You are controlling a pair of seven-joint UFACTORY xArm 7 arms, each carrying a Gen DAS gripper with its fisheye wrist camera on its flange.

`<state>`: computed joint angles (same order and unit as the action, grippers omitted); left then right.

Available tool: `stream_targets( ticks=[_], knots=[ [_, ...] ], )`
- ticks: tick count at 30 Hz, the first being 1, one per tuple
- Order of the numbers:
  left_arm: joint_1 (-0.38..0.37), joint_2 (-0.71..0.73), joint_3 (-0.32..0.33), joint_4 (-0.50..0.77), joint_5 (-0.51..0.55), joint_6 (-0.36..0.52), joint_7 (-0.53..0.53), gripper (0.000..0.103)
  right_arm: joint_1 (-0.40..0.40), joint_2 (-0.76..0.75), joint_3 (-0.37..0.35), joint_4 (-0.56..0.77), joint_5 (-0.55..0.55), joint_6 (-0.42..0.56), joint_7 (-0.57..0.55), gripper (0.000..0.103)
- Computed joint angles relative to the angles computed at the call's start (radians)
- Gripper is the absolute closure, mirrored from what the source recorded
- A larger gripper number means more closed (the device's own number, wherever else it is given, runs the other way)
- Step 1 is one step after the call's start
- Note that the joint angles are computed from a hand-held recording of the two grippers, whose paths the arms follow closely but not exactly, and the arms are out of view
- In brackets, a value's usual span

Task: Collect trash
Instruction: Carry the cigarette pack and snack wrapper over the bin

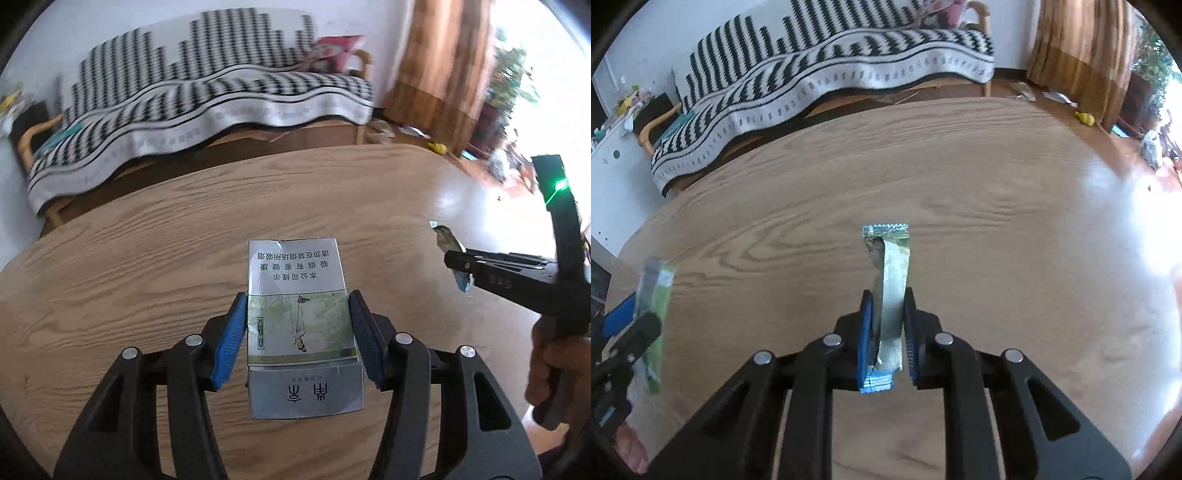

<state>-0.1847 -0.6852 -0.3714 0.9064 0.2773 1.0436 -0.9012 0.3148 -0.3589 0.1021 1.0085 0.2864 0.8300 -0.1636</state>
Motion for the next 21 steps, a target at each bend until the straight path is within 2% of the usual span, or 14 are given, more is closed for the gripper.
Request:
stream_targets(
  ticks=[4,7,13,16,21],
  knots=[
    [-0.011,0.181,-0.089,0.130,0.040,-0.052,-0.040,0.049,-0.055,-0.096,-0.106,-0.056,0.020,0.045,-0.102,0.086],
    [-0.036,0.333,-0.142,0.245,0.100,-0.079,-0.092,0.049,-0.126,-0.144,-0.189,-0.081,0.022,0.083,-0.174,0.086],
    [-0.131,0.675,-0.242,0.532,0.310,-0.067,-0.193,0.049,-0.303,-0.133,-0.353,-0.079,0.025,0.141,-0.328,0.086],
    [-0.226,0.839,-0.247,0.681,0.418,-0.049,-0.224,0.049,-0.383,-0.089,-0.410,-0.060,0.032,0.159,-0.395,0.086],
    [-0.410,1.086,-0.204,0.947,0.508,0.003,-0.199,0.049,-0.497,0.050,-0.498,0.010,0.078,0.210,-0.480,0.086]
  ],
)
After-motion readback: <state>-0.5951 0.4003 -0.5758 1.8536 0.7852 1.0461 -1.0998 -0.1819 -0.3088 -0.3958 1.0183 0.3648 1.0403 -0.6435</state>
